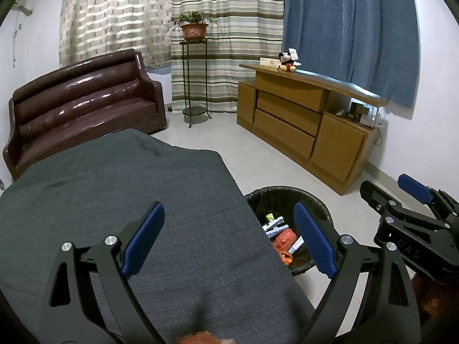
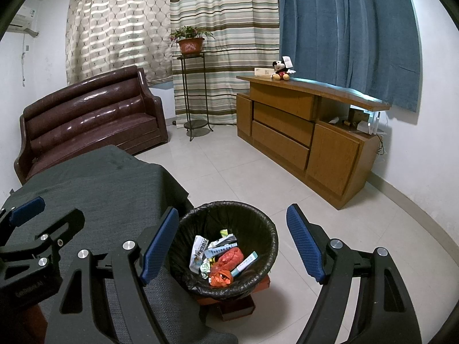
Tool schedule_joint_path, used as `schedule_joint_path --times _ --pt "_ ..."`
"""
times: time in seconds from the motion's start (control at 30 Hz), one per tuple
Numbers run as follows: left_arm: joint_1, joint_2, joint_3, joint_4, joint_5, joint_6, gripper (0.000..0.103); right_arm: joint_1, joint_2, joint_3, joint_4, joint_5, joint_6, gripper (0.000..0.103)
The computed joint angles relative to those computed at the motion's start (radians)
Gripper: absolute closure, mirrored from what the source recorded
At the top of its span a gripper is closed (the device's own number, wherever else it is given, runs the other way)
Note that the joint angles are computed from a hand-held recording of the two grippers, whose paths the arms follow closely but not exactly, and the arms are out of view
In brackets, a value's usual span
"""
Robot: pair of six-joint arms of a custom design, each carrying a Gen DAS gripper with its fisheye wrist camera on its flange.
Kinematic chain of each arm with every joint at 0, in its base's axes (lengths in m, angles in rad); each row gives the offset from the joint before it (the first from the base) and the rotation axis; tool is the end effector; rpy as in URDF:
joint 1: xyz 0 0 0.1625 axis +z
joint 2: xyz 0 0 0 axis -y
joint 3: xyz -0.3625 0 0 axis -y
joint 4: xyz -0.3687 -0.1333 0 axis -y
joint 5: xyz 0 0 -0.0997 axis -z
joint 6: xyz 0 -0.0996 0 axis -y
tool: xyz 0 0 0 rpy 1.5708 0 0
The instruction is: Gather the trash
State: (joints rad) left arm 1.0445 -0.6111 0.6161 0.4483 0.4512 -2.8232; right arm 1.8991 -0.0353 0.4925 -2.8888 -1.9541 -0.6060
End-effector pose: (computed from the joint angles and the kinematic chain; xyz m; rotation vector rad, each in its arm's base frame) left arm -0.1393 -0.6835 0.2600 0.0954 1.9487 -1.2477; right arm 0.3579 -0.7529 0.0279 0.9110 -2.2922 1.0512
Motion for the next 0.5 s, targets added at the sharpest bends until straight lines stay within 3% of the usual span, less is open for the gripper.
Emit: schedule_joint_path --times 0.5 --pt "0.002 -0.032 0.056 -0.021 0.042 -0.002 0.014 0.001 0.002 -0.004 0.003 -0.001 0.001 0.028"
